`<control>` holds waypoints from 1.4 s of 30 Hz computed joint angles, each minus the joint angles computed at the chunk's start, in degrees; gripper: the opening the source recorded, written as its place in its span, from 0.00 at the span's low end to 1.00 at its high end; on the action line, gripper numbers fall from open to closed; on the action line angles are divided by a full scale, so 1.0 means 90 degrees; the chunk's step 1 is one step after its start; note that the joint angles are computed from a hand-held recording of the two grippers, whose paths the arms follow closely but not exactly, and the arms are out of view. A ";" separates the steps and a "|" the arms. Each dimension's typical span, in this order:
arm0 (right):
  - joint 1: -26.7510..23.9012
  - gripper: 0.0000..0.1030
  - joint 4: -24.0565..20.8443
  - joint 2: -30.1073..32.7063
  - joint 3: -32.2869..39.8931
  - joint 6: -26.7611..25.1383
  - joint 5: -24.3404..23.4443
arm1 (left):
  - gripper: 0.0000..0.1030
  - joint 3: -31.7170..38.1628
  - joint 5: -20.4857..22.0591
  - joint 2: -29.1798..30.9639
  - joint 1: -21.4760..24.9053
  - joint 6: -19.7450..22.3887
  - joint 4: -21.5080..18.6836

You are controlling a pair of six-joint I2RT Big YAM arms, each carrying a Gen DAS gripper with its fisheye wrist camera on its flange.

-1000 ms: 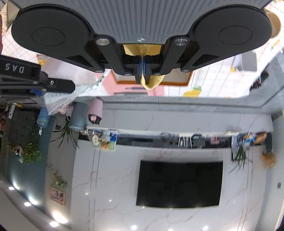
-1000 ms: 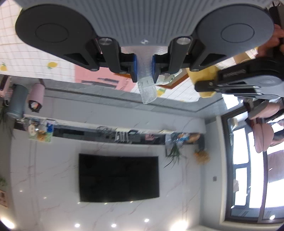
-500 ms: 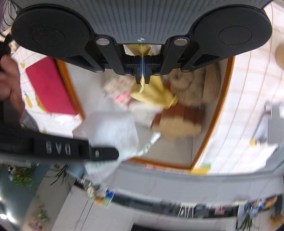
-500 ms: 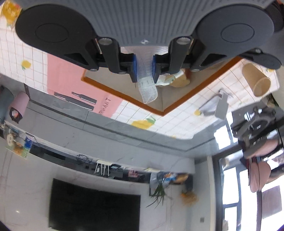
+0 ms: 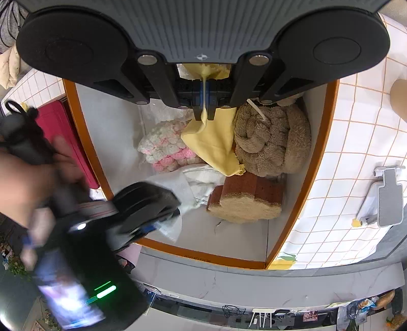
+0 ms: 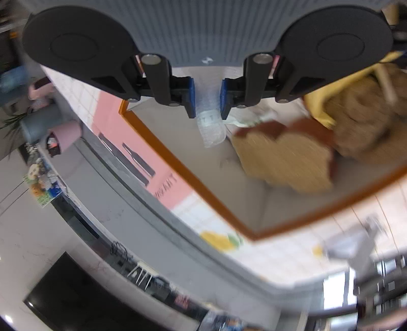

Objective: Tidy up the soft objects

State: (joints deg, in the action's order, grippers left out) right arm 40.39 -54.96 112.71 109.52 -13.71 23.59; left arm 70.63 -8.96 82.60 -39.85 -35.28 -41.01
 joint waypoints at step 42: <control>-0.0197 0.04 -0.3424 0.1750 0.2987 0.0350 -0.0571 | 0.02 -0.0298 0.0036 -0.0391 0.0305 -0.0577 -0.0038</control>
